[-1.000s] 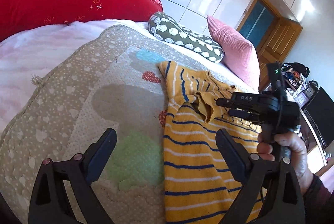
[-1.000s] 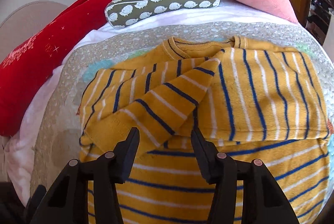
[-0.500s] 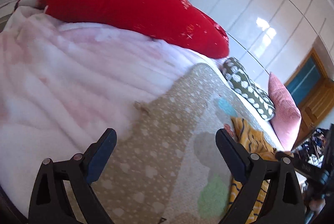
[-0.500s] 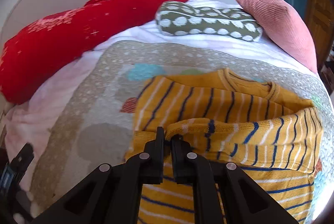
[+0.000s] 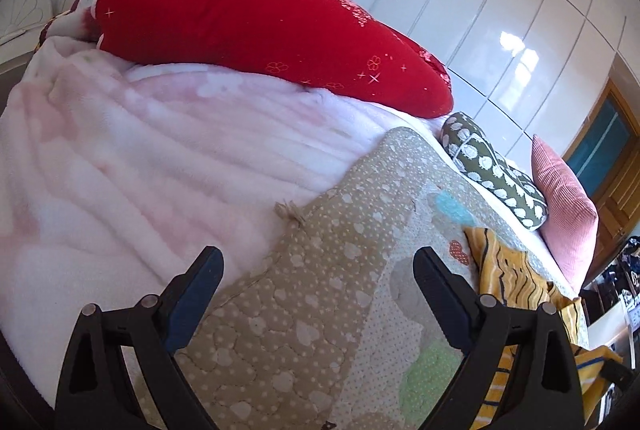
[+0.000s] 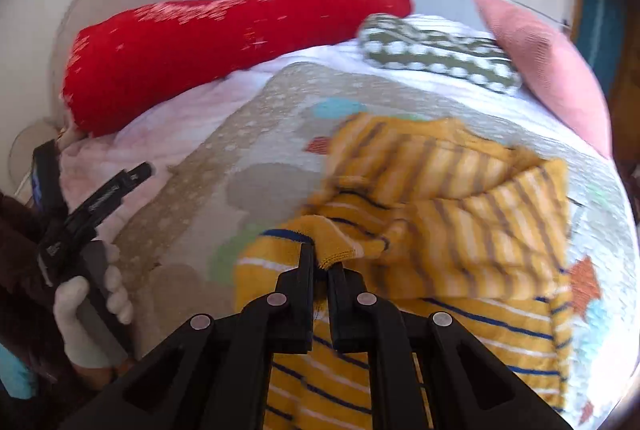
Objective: Fold small clothes
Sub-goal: 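Grasp the sweater's folded edge with the right gripper and lift it, then pull the sweater open with the right gripper and release it flat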
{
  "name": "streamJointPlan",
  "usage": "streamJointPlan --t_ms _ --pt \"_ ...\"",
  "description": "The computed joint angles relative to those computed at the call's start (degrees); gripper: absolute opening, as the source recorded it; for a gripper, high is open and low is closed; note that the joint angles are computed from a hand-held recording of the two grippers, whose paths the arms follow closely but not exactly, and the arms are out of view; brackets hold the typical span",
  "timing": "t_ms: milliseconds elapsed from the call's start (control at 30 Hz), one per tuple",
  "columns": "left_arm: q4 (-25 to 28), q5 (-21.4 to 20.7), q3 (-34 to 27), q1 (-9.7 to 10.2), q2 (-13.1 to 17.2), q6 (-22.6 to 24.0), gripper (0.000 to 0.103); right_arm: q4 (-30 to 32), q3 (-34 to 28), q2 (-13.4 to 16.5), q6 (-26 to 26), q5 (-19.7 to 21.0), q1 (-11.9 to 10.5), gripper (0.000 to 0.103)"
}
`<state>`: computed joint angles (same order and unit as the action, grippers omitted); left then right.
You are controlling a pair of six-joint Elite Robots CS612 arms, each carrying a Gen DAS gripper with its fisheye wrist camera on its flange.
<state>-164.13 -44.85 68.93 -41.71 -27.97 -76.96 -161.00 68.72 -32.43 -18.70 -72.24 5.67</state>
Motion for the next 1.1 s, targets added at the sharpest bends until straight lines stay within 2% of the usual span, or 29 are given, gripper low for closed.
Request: streamJointPlan --t_ms 67,167,267,300,333,400,467,533,567,600,667,700,767,900,967,1033,1100 --pt "-0.2 -0.1 -1.0 -0.2 0.4 2.5 0.096 -2.8 1.7 -1.2 3.8 -8.5 -2.4 0.006" --pt "-1.1 -1.2 -2.7 -0.5 1.2 6.3 0.096 -6.0 3.6 -2.3 8.9 -26.3 -5.6 0.006" --pt "-1.0 -2.1 -4.6 -0.86 2.1 8.6 0.096 -3.6 4.7 -2.4 13.2 -43.7 -7.9 0.007" --pt "-0.4 -2.3 -5.4 -1.0 2.4 9.2 0.096 -2.1 5.5 -2.7 15.1 -46.7 -8.6 0.008" --pt "0.1 -2.4 -6.1 -1.13 2.8 9.8 0.096 -1.3 6.7 -3.3 16.7 -47.3 -9.2 0.008" --pt "0.6 -2.7 -7.5 -1.5 3.4 11.4 0.096 -1.8 9.6 -4.8 18.2 -44.0 -10.2 0.009" --pt "0.1 -3.1 -8.7 -1.92 4.0 13.9 0.096 -4.7 11.7 -5.8 17.6 -39.4 -10.4 0.011" --pt "-1.1 -3.7 -10.0 -2.49 4.6 17.3 0.096 -7.2 12.3 -5.9 15.4 -33.5 -9.8 0.018" --pt "-2.4 -4.4 -10.8 -2.8 5.1 19.5 0.096 -7.9 12.0 -5.8 14.2 -29.7 -9.5 0.025" --pt "-3.5 -5.5 -11.5 -3.04 5.5 21.7 0.096 -7.8 11.4 -5.5 13.5 -25.4 -9.0 0.034" --pt "-5.3 -9.0 -13.7 -3.3 6.7 26.1 0.096 -5.7 9.1 -4.2 13.5 -15.7 -8.6 0.04" --pt "-5.8 -10.5 -14.8 -3.43 7.3 27.9 0.096 -3.9 7.2 -3.1 14.6 -11.8 -8.4 0.041" --pt "-4.7 -12.2 -17.3 -3.75 8.6 30.5 0.096 -1.3 3.1 -0.5 17.1 -6.8 -8.0 0.041" --pt "-2.7 -14.8 -21.2 -3.97 10.3 35.2 0.096 2.8 -6.4 5.8 25.6 -5.5 -7.8 0.041" --pt "-1.7 -16.0 -22.9 -3.68 10.8 34.7 0.096 5.2 -11.3 8.8 29.9 -6.2 -8.3 0.041" --pt "0.5 -20.8 -25.9 -2.66 11.8 32.7 0.096 7.4 -16.0 11.4 33.0 -5.9 -8.7 0.041" --pt "3.0 -27.3 -31.1 -1.28 14.3 29.8 0.096 9.6 -20.3 13.9 35.9 -5.4 -9.0 0.041"
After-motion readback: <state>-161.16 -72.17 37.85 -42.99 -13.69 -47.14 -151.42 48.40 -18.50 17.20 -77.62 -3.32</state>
